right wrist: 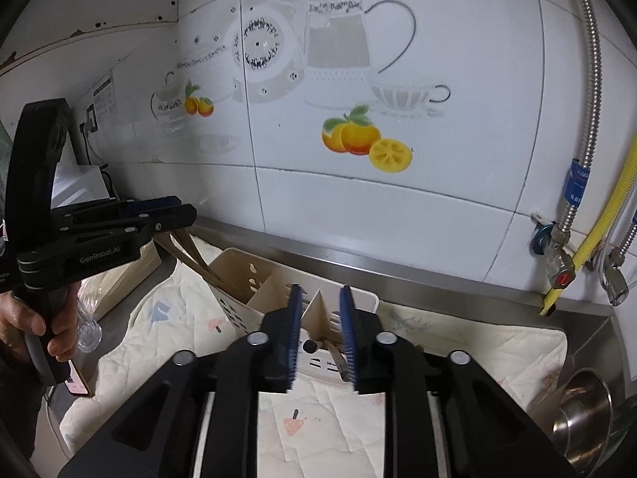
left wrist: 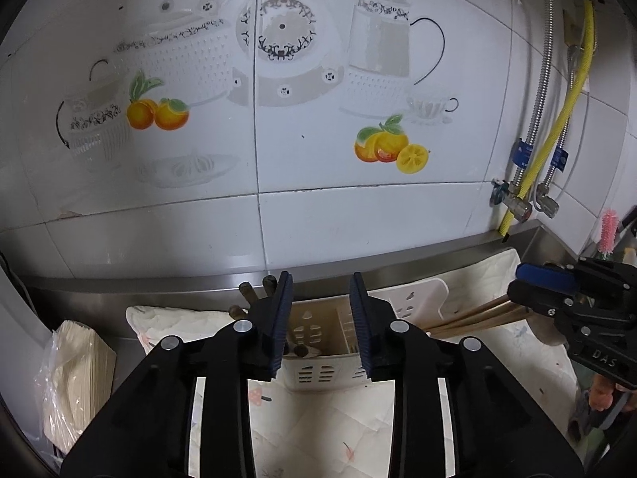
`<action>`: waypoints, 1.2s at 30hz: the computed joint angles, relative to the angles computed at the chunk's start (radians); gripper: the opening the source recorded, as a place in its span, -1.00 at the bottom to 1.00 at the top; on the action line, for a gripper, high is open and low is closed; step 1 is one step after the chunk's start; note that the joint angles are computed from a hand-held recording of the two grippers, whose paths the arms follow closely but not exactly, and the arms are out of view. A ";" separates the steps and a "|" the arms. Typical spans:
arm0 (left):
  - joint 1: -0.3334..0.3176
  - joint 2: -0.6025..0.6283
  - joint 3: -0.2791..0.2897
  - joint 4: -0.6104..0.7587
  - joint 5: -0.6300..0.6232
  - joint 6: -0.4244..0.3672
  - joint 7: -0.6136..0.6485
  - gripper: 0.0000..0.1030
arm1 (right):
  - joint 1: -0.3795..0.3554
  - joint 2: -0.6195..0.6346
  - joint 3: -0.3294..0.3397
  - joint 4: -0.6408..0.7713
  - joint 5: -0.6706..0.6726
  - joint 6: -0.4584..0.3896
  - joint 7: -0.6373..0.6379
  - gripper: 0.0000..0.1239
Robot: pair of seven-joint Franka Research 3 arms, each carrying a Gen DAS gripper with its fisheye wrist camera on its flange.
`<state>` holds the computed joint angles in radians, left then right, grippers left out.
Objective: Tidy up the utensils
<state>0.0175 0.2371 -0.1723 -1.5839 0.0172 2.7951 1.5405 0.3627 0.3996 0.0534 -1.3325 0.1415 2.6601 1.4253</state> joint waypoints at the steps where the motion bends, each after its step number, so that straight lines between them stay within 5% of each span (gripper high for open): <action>1: 0.002 -0.004 -0.002 -0.005 -0.003 0.003 0.002 -0.33 | 0.001 -0.010 0.000 -0.013 0.000 0.012 -0.001 -0.60; 18: -0.012 -0.227 0.029 -0.311 -0.058 0.182 0.011 0.41 | 0.025 -0.220 -0.022 -0.343 -0.094 0.253 0.083 0.31; 22: -0.024 -0.279 0.052 -0.404 0.019 0.224 -0.064 0.66 | 0.030 -0.264 -0.028 -0.426 -0.145 0.299 0.142 0.41; 25: -0.038 -0.312 0.065 -0.464 0.026 0.247 -0.067 0.74 | 0.039 -0.292 -0.042 -0.480 -0.223 0.318 0.222 0.46; 32: 0.042 -0.391 0.020 -0.597 0.330 0.300 -0.325 0.89 | 0.017 -0.338 -0.009 -0.590 -0.245 0.357 0.282 0.50; 36: 0.034 -0.423 0.034 -0.657 0.360 0.314 -0.369 0.90 | 0.019 -0.353 -0.011 -0.628 -0.351 0.364 0.380 0.52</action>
<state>0.0516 -0.1856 -0.1388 -2.2410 0.3776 3.1088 1.1713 0.3821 0.0471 0.0420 -1.9604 -0.2100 3.0241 1.8051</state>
